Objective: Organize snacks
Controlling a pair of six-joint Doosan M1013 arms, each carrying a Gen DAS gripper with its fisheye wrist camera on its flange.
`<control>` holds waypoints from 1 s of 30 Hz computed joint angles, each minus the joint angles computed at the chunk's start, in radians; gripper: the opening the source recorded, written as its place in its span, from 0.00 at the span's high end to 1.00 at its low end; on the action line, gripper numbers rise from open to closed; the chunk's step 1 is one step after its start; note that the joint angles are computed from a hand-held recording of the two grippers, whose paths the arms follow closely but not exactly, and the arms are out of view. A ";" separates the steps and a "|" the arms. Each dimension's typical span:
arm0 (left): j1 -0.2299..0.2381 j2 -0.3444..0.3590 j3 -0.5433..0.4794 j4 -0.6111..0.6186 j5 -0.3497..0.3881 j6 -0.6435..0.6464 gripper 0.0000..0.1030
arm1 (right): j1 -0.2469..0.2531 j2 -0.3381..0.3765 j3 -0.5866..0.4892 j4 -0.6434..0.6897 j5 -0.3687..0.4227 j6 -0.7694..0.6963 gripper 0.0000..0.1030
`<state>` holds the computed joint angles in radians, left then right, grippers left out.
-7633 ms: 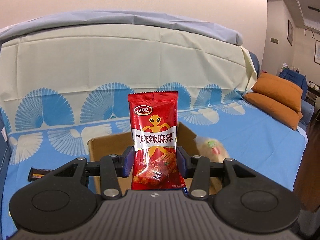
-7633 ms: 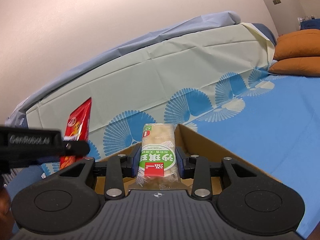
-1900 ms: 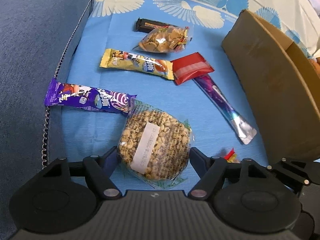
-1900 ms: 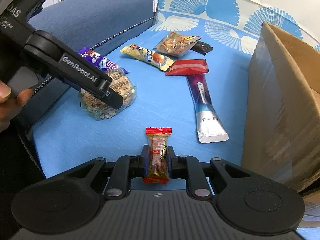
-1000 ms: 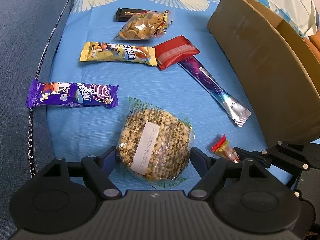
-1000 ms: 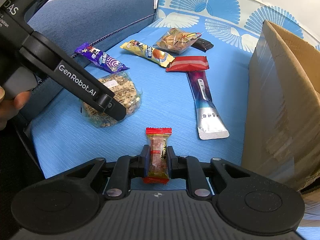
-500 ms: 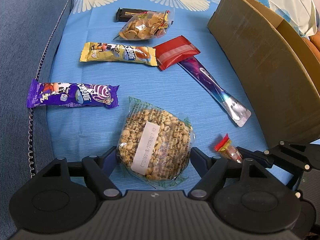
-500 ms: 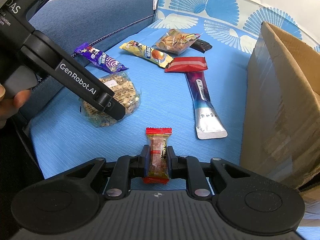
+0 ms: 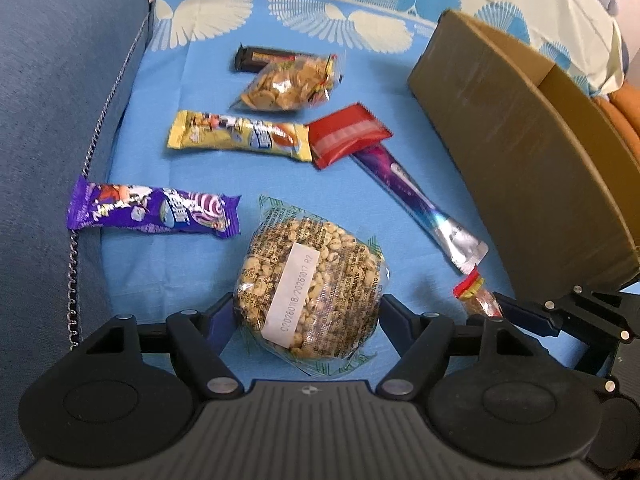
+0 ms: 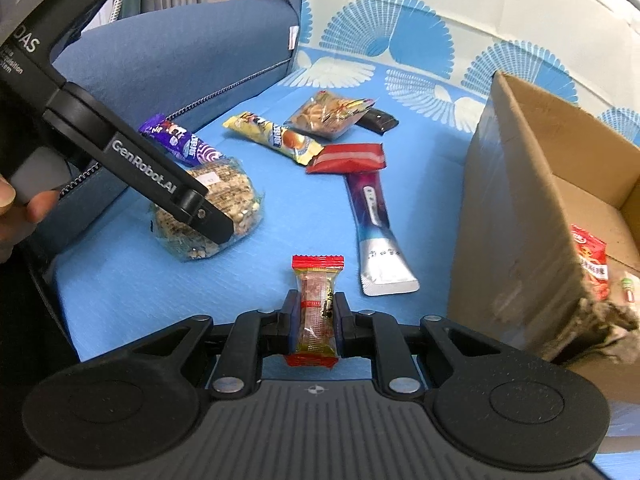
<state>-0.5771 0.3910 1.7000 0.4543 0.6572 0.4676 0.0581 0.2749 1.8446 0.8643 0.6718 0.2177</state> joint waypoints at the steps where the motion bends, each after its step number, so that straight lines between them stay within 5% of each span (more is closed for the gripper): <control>1: -0.002 -0.005 0.007 0.018 -0.010 -0.018 0.23 | -0.002 -0.002 0.001 0.007 0.000 -0.006 0.83; 12: -0.022 -0.069 0.094 0.323 -0.133 -0.374 0.23 | -0.039 -0.040 -0.014 0.182 0.015 -0.164 0.83; 19: -0.029 -0.069 0.095 0.368 -0.129 -0.397 0.23 | -0.083 -0.044 -0.074 0.309 0.033 -0.298 0.83; 24: -0.032 -0.071 0.099 0.395 -0.120 -0.430 0.23 | -0.109 -0.036 -0.095 0.429 -0.024 -0.441 0.83; 30: -0.053 -0.075 0.103 0.488 -0.070 -0.512 0.23 | -0.142 -0.003 -0.108 0.394 -0.053 -0.280 0.83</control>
<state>-0.6304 0.3156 1.8032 0.9426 0.5876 -0.0445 -0.0838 0.2722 1.7362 1.2581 0.6186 -0.0626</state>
